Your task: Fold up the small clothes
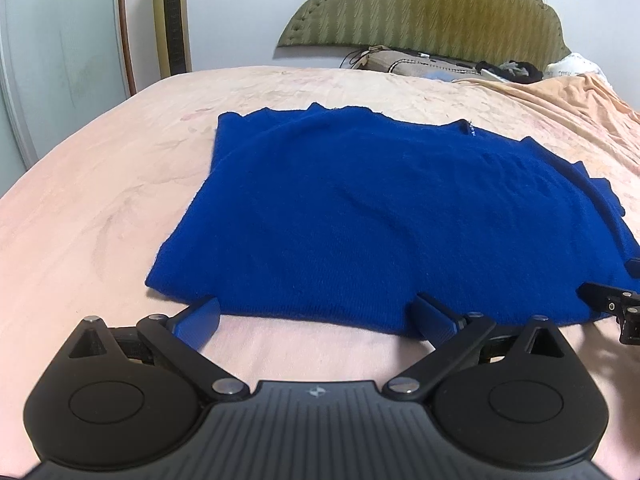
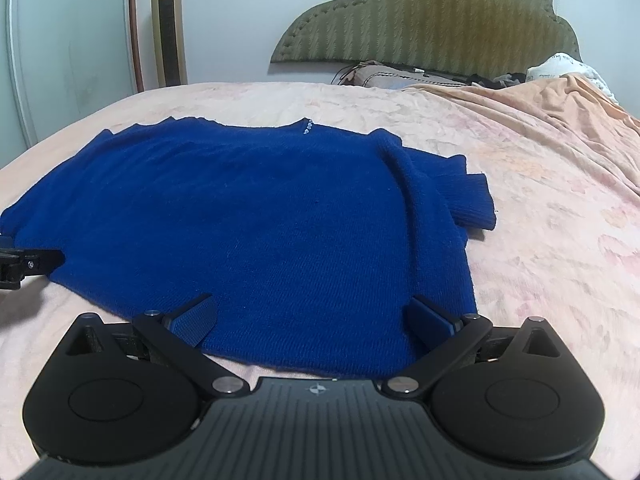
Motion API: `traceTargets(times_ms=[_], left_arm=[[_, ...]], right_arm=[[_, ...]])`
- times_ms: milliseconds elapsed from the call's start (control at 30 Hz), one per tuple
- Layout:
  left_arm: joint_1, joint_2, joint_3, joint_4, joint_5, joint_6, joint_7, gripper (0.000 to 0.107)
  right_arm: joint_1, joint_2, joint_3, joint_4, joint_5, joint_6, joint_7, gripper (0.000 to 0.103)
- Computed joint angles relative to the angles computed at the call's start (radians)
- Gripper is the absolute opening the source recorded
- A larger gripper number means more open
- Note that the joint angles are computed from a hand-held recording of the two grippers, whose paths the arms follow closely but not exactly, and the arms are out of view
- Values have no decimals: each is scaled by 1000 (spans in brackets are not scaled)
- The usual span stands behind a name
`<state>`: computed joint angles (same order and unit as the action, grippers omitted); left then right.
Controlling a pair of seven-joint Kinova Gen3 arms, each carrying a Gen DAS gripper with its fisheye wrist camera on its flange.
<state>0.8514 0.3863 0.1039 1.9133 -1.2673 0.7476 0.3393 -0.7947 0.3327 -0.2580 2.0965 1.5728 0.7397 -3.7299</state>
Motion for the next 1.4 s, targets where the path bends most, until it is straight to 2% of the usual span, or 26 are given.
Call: traceTargets(times_ms=[267, 367, 467, 533, 667, 967, 1100, 1267, 1333, 1400], left_arm=[[-8, -27, 10, 55, -92, -28, 105, 103], [-36, -57, 25, 69, -94, -48, 90, 103], [-48, -81, 34, 80, -116, -25, 76, 103], [-72, -99, 43, 80, -108, -20, 35, 103], [-143, -131, 45, 75, -54, -66, -72, 103], [-241, -152, 6, 73, 20, -196, -179, 103], [-289, -158, -16, 68, 90, -288, -268, 103], [-290, -139, -60, 34, 145, -300, -361, 103], [-311, -141, -79, 31, 166, -339, -400, 103], [-351, -143, -87, 25, 233, -389, -471, 103]], right_arm=[[0, -1, 0, 1, -1, 0, 3, 103], [-2, -8, -2, 5, -2, 5, -8, 103], [-16, -15, -7, 4, -5, 31, -45, 102], [-30, -19, -11, -4, -9, 52, -33, 102], [-66, -17, -18, -42, -15, 79, 47, 103], [-98, -6, -12, -140, -62, -5, 217, 102], [-124, 13, 3, -181, -85, -23, 291, 102], [-186, 45, 15, -214, -86, 28, 391, 102], [-211, 64, 19, -236, -99, 54, 453, 102], [-234, 84, 24, -260, -114, 70, 509, 102]])
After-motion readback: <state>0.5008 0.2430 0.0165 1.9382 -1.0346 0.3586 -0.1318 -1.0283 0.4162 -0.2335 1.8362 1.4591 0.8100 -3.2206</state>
